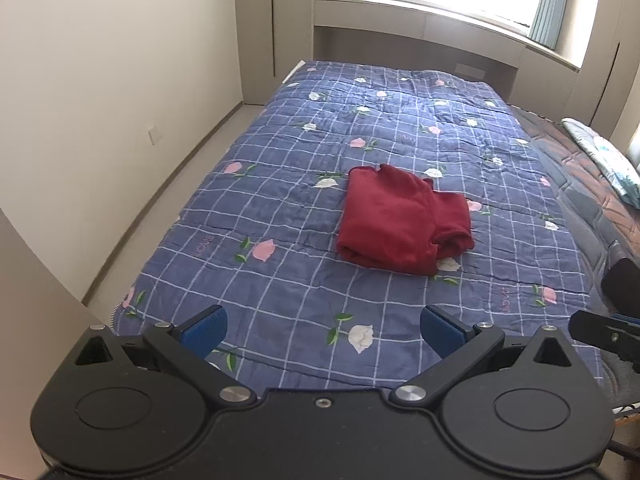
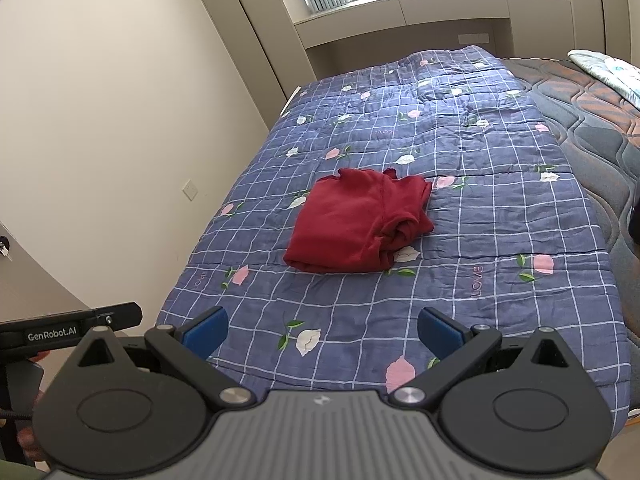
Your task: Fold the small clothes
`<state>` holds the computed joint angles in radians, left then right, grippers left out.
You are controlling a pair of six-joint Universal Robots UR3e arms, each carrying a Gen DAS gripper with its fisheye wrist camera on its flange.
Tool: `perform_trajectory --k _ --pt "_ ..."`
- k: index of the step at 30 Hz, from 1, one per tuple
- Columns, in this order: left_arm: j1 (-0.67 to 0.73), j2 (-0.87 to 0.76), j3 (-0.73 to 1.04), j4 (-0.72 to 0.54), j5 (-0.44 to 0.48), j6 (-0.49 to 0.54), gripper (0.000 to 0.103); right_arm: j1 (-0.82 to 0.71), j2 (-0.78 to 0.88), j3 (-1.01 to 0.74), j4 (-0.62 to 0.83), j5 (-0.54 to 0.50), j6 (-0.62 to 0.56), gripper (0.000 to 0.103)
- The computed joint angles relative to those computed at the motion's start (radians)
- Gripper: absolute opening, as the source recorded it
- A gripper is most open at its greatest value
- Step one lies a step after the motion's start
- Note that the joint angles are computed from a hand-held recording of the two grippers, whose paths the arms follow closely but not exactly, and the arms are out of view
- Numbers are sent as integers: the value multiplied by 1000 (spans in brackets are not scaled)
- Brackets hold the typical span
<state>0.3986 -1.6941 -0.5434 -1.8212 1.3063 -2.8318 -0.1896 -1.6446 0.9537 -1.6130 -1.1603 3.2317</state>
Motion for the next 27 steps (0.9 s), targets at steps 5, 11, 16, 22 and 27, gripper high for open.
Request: perform_trajectory --k 5,11,16,22,27 --pt "-42 -27 44 -5 45 -19 102 -30 -7 5 16 24 -22 103" --pt "-80 -50 72 -9 71 -46 102 -58 -10 4 37 45 -43 103" --pt "-101 -67 89 -10 82 -59 102 -79 -11 11 44 59 -57 103" --pt "-135 -96 118 -11 105 -77 102 -93 -5 14 46 68 -64 103" --pt "-152 -130 166 -29 116 -88 102 -96 22 -22 77 65 -78 103"
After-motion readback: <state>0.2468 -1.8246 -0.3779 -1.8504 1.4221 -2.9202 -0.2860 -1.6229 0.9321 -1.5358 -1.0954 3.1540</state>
